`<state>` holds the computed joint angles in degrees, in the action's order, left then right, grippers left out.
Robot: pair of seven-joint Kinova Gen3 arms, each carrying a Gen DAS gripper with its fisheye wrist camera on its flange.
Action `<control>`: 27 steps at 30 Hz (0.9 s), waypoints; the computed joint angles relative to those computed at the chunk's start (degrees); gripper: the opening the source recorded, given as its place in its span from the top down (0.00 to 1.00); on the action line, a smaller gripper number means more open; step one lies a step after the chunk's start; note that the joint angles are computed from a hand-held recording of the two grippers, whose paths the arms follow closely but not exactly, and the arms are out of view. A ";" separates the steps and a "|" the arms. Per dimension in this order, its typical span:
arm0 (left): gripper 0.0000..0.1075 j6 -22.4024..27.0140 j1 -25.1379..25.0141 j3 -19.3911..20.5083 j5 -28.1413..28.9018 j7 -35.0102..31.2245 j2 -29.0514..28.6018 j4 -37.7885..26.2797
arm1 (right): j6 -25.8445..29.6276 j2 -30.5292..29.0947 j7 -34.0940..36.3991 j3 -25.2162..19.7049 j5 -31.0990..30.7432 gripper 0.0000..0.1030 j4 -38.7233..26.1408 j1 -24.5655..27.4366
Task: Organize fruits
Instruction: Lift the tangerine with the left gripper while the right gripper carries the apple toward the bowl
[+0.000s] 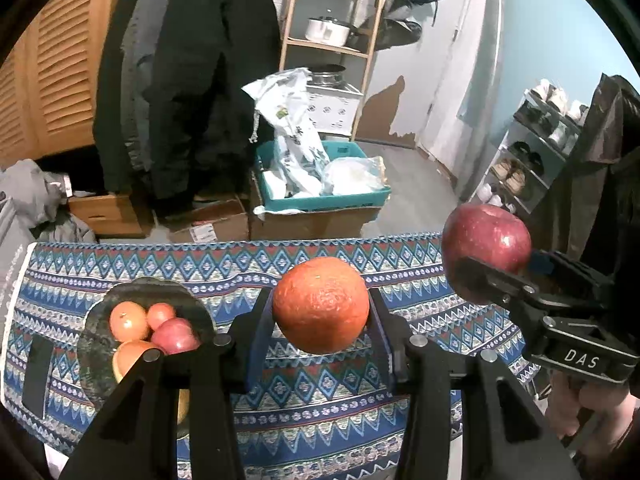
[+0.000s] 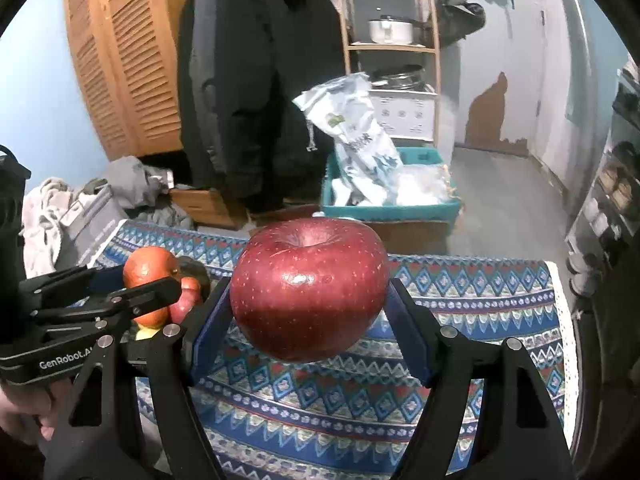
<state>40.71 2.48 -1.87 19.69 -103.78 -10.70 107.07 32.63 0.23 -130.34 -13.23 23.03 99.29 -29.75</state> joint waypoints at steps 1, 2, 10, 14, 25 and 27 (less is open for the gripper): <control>0.58 0.15 -0.16 -0.50 0.17 -0.34 -0.24 0.08 | 0.01 0.18 0.34 -0.03 -0.20 0.27 -0.21 -0.04; 0.58 0.17 -0.33 -0.70 0.15 -0.46 -0.33 0.12 | 0.35 0.62 0.29 -0.23 -0.09 0.27 -0.81 -0.34; 0.58 0.47 -2.31 -3.59 1.07 -2.59 -1.15 1.04 | 0.21 3.46 2.53 0.31 -2.80 0.27 -3.81 -2.33; 0.58 0.76 -4.05 -5.04 1.23 -4.09 -1.03 1.57 | 0.29 5.77 3.80 0.96 -4.20 0.27 -6.08 -3.60; 0.58 0.72 -10.41 -8.57 1.88 -7.87 0.92 3.26 | -0.13 14.00 12.69 1.88 -13.38 0.27 -13.60 -5.95; 0.58 0.55 -11.63 -9.39 2.65 -9.08 1.54 3.68 | 0.67 15.65 13.35 2.45 -13.48 0.27 -15.61 -7.33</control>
<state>41.26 -9.15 -11.26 22.33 -112.87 -9.16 110.76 33.29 15.89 -116.99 -10.78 9.54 83.68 -37.07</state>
